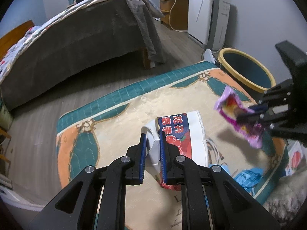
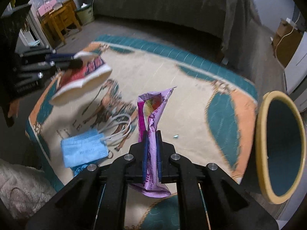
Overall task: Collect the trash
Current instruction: 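Carry both wrappers over the bin and open both tools to drop them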
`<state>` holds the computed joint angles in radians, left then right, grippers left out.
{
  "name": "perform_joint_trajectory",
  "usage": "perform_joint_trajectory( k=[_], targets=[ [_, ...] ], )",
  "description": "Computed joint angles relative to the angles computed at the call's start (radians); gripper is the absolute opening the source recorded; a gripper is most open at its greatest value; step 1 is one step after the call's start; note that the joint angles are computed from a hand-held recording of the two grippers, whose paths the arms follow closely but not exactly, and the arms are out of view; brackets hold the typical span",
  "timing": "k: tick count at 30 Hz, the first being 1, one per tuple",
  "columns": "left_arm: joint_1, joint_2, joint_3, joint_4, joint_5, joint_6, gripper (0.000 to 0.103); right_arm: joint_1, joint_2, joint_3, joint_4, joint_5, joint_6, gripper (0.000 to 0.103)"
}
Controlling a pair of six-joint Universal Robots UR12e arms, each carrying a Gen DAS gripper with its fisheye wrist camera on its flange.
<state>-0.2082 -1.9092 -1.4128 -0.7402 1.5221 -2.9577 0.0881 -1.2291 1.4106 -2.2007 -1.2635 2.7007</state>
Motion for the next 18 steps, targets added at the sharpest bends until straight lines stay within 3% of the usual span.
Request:
perform_joint_trajectory(
  k=[18],
  targets=[
    [-0.055, -0.073, 0.099, -0.021, -0.024, 0.008, 0.015, -0.087, -0.024, 0.026, -0.098, 0.011, 0.118, 0.007]
  ],
)
